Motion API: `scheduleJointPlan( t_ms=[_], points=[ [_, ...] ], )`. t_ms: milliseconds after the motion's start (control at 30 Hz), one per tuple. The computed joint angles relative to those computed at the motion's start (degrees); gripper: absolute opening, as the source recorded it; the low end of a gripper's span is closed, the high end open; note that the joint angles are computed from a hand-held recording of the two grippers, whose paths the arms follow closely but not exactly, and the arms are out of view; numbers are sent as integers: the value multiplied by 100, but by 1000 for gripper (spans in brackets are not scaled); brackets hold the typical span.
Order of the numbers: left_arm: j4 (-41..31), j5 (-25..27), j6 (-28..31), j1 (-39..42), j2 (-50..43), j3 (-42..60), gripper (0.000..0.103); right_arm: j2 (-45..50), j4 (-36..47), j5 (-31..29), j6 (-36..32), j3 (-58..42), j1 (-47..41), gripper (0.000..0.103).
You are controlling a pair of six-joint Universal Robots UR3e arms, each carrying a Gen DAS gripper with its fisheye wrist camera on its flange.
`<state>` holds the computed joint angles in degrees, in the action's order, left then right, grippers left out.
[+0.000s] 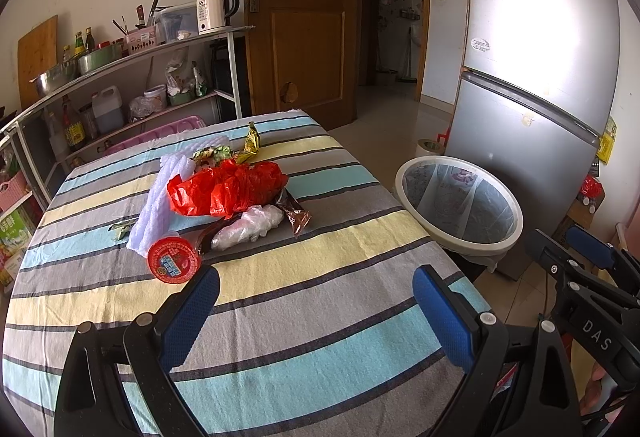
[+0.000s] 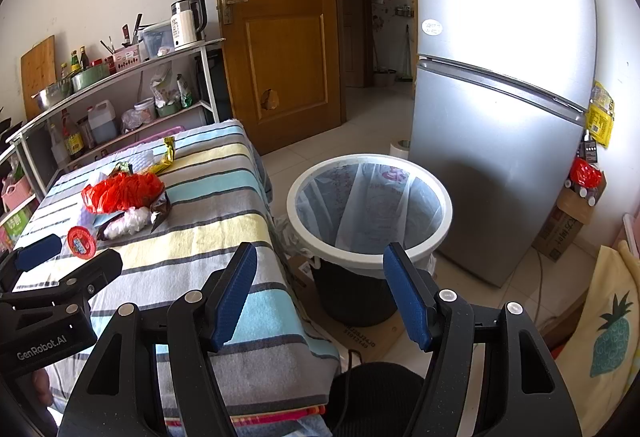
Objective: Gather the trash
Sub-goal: 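Grasp the brown snack wrapper with the right gripper while the left gripper grasps the red-lidded cup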
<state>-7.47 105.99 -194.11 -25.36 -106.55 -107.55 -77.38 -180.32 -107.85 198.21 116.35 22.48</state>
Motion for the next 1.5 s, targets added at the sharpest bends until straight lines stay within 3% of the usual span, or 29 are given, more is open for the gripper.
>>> scheduleJointPlan(
  t_ms=[400,533,667,933,1167,1300,1500],
  points=[
    [-59,-47,65,115,118,-164,98,44,-10,78,-50,-43,12,66],
    [175,-329,33,511,526,-786,98,178,-39,292,-148,-187,-2,66],
    [345,-280,-4,925,963,-1370,98,512,-35,552,-296,-529,102,66],
    [184,-1510,292,2498,1953,-2389,98,1402,388,1118,-624,-1770,364,66],
    [-40,-1830,614,3178,1987,-2534,99,2283,1197,1481,-948,-3211,483,66],
    [-116,-2698,672,3692,1970,-2573,99,2742,1795,1527,-1123,-4070,501,66],
    [-189,-2628,586,3567,1440,-1953,97,3176,2395,1905,-1321,-4989,382,63]
  ],
)
